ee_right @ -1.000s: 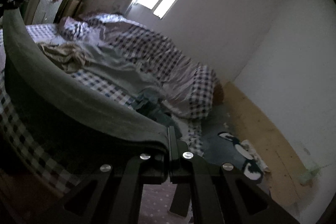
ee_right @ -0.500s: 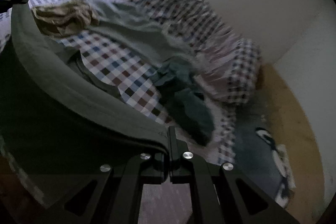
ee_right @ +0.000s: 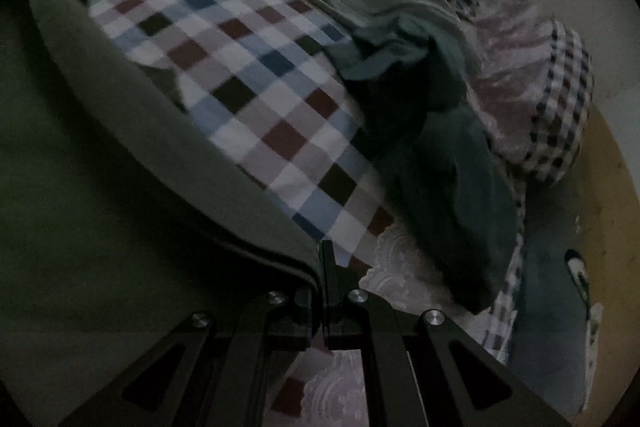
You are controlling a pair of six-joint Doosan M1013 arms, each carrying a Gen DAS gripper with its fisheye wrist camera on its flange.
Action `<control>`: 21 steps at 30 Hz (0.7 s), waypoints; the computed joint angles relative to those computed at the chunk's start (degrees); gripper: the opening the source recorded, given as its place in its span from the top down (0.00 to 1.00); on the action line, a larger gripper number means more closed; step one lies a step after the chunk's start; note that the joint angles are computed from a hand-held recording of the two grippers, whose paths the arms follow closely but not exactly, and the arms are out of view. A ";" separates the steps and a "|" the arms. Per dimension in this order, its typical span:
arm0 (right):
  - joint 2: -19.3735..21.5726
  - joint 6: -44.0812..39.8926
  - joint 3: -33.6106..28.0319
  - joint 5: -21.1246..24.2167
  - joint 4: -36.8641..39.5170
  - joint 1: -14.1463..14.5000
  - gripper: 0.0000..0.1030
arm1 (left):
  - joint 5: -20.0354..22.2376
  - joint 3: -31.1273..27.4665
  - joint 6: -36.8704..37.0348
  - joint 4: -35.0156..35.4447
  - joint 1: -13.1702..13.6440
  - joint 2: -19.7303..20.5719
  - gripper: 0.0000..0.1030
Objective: Fold clothes
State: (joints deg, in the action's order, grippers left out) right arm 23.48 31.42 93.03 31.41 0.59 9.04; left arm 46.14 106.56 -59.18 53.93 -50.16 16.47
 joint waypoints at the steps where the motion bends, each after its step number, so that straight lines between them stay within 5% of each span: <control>1: 0.28 0.20 -0.37 0.18 0.49 -0.08 1.00 | -0.20 -0.06 0.43 -0.21 0.26 0.31 0.98; 7: 0.22 0.85 -0.59 -3.04 1.40 0.21 1.00 | 2.37 0.47 -4.81 4.19 -0.67 1.01 0.98; 12: 2.06 7.34 -1.53 -3.15 -6.41 1.30 0.99 | 2.37 0.57 -4.81 5.55 -0.02 2.04 0.98; 16: 3.24 16.01 -1.15 -5.30 -14.92 1.88 0.81 | 2.66 0.03 -1.33 6.47 0.44 3.17 0.97; 17: 2.95 19.65 -0.49 -7.20 -18.59 1.97 0.64 | 3.90 -0.33 0.37 6.14 0.18 3.27 0.94; 18: 2.69 23.69 0.12 -8.84 -22.67 2.06 0.54 | 5.45 -0.70 2.00 5.82 -0.18 3.32 0.90; 20: 2.16 28.37 0.46 -8.93 -27.74 1.94 0.31 | 8.73 -1.15 3.96 5.48 -1.17 3.10 0.38; 21: 1.90 29.93 0.51 -8.41 -29.56 1.81 0.30 | 10.52 -1.15 3.96 5.45 -1.89 2.75 0.30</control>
State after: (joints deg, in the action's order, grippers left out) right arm 25.38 61.36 93.53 23.00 -28.97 10.85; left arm 56.66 105.41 -55.22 59.38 -52.05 19.22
